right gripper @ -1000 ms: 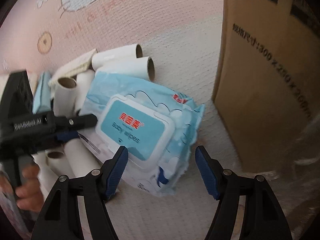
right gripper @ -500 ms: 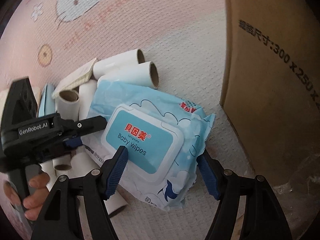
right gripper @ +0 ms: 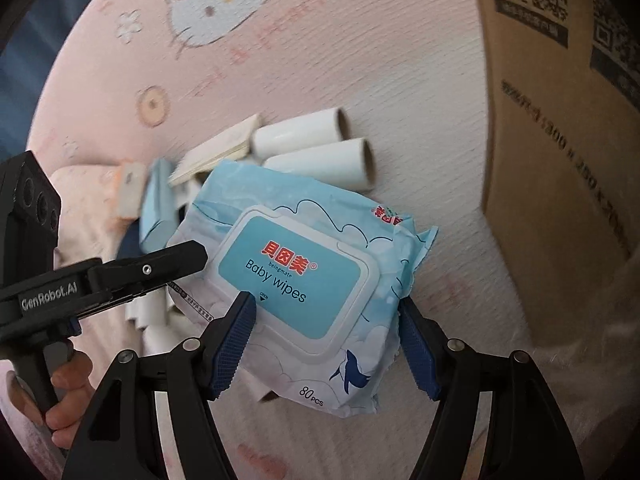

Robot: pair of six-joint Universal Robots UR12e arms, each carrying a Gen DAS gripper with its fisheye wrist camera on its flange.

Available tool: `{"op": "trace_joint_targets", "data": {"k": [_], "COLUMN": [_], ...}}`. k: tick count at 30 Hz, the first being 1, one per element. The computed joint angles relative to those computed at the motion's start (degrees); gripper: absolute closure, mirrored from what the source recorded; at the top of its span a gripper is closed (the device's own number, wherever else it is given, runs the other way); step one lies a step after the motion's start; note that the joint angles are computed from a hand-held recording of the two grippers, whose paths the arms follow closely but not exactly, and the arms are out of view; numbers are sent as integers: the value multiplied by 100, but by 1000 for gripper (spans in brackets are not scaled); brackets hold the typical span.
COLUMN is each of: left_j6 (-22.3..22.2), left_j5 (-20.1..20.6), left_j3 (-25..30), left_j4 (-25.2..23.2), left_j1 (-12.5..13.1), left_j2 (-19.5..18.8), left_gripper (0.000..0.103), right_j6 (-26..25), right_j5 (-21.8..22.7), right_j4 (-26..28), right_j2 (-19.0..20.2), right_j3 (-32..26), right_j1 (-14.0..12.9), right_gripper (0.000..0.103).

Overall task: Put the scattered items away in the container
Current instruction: 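Lower the right tool onto the blue baby-wipes pack and close, then lift the baby-wipes pack with the right tool off the pile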

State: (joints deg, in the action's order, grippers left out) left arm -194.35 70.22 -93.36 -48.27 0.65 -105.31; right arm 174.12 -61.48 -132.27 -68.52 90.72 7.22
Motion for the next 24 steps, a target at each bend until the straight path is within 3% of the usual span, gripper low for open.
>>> {"op": "trace_joint_targets", "data": {"k": [4,7,12,17,24], "left_j6": [153,-31,-169,211,85], "left_j5": [532,329,2,338,805], "left_j3": [-188,-373,-529,-513,-463], "left_j4": [-85,-189,-145,-287,-222], "left_j1": [-114,-24,90,-41,-106], "left_j2": [247,326,373,414,450], "left_gripper": [64,64,64,64,60], "right_j6": [-259,-491,-770,-739,-736], "right_j5": [254,319,-14,-97,28], "right_j4": [235,485,561,833,947], "right_j2": [-95,-157,-99,10,39], "right_j3": [77,150,11,-185,-219], "right_j1": [-16,-55,36,36,36], "right_gripper": [34,34,40,43,46]}}
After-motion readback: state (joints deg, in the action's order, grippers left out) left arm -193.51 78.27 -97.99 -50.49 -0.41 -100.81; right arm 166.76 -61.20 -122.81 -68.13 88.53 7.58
